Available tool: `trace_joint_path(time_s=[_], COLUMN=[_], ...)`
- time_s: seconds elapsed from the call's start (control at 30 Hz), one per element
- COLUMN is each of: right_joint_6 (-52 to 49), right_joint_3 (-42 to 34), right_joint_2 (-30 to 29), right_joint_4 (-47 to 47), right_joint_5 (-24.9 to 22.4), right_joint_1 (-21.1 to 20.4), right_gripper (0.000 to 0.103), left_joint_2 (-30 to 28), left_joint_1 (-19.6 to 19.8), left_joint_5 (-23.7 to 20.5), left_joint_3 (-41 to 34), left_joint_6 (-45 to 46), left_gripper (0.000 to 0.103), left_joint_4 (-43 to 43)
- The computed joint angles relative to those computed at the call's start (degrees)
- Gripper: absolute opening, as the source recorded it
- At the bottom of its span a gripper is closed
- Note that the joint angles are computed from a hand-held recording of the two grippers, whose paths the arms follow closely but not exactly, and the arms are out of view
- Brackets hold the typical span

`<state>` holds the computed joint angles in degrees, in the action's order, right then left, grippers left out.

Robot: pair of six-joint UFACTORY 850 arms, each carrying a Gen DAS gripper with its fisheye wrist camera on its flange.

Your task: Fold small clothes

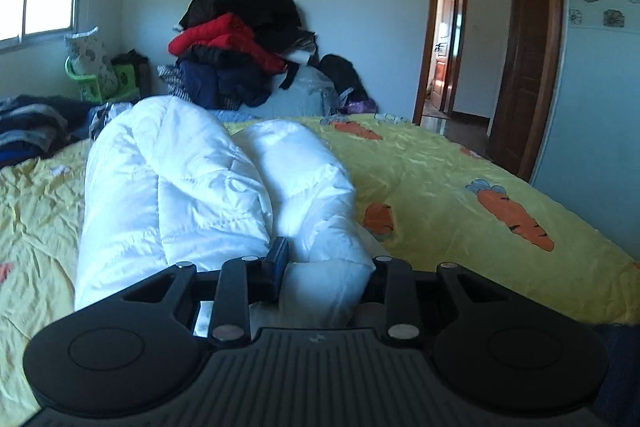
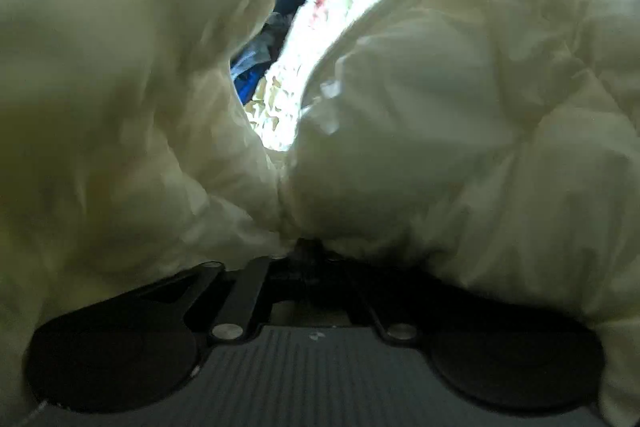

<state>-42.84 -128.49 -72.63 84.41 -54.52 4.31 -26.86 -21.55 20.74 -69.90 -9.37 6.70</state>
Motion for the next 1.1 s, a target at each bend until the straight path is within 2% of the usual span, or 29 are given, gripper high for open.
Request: trace_joint_path(time_s=[0.1,0.13,0.17,0.27,0.33,0.4,0.47,0.53,0.6,0.63,0.67,0.7,0.77,0.83,0.87,0.93,1.03,1.1], right_joint_6=[-1.18,-1.40,-1.36,1.54,2.06,-3.38,-13.07,-25.06,-37.05,-43.05,-46.93,-48.41,-44.17,-36.61,-34.26,-31.35,-19.67,-13.99], right_joint_3=[1.17,1.16,1.04,4.04,7.68,14.96,21.91,25.99,28.80,29.60,30.39,30.14,28.67,26.02,24.55,22.30,17.40,16.60], right_joint_2=[3.41,4.13,4.94,8.69,11.47,16.29,20.94,23.85,26.20,27.16,28.13,28.18,27.25,25.74,24.80,23.32,20.11,19.22], right_joint_4=[-4.04,-5.49,-8.10,-17.83,-20.89,-17.90,-12.52,-3.77,4.74,8.71,11.46,12.20,6.94,-1.47,-4.32,-8.93,-23.50,-29.39], right_joint_5=[2.47,3.19,4.50,13.52,18.82,25.62,34.94,40.27,44.04,45.77,45.14,42.10,31.50,21.30,18.48,17.63,17.88,18.04], right_joint_1=[-1.12,-1.62,-2.30,-3.88,-5.10,-6.10,-6.12,-5.87,-5.62,-5.10,-4.75,-4.72,-4.98,-5.25,-5.00,-3.88,-2.97,-2.81], right_gripper=[0.031,0.043,0.046,0.047,0.049,0.049,0.047,0.047,0.053,0.053,0.054,0.054,0.065,0.069,0.069,0.076,0.080,0.093], left_joint_2=[0.13,-0.56,-1.12,-4.55,-6.88,-9.62,-12.45,-14.28,-15.35,-15.79,-16.17,-16.42,-16.83,-17.03,-17.13,-16.85,-15.08,-12.10], left_joint_1=[-0.83,-0.97,-1.31,-2.23,-2.96,-3.38,-3.84,-4.18,-4.33,-4.37,-4.47,-4.47,-4.60,-4.62,-4.68,-4.70,-4.38,-3.84], left_joint_5=[1.55,1.05,0.10,-3.08,-4.96,-6.47,-9.12,-10.02,-10.08,-10.26,-10.39,-10.32,-10.79,-11.01,-10.94,-10.31,-7.94,-4.62], left_joint_3=[0.39,-0.37,-1.11,-4.66,-6.96,-9.64,-12.64,-14.07,-14.87,-15.34,-15.69,-15.89,-16.53,-16.87,-16.96,-16.45,-13.84,-9.42], left_joint_6=[2.10,2.37,1.73,-3.42,-9.53,-19.99,-27.55,-26.04,-24.44,-24.50,-24.11,-24.38,-24.34,-22.55,-21.92,-20.66,-18.40,-15.49], left_gripper=[0.030,0.030,0.030,0.030,0.030,0.030,0.030,0.030,0.030,0.030,0.030,0.030,0.030,0.030,0.030,0.030,0.030,0.030], left_joint_4=[0.87,1.52,2.62,9.47,16.66,26.97,33.35,31.80,30.72,30.88,30.42,30.49,30.71,30.01,29.68,29.49,28.62,27.71])
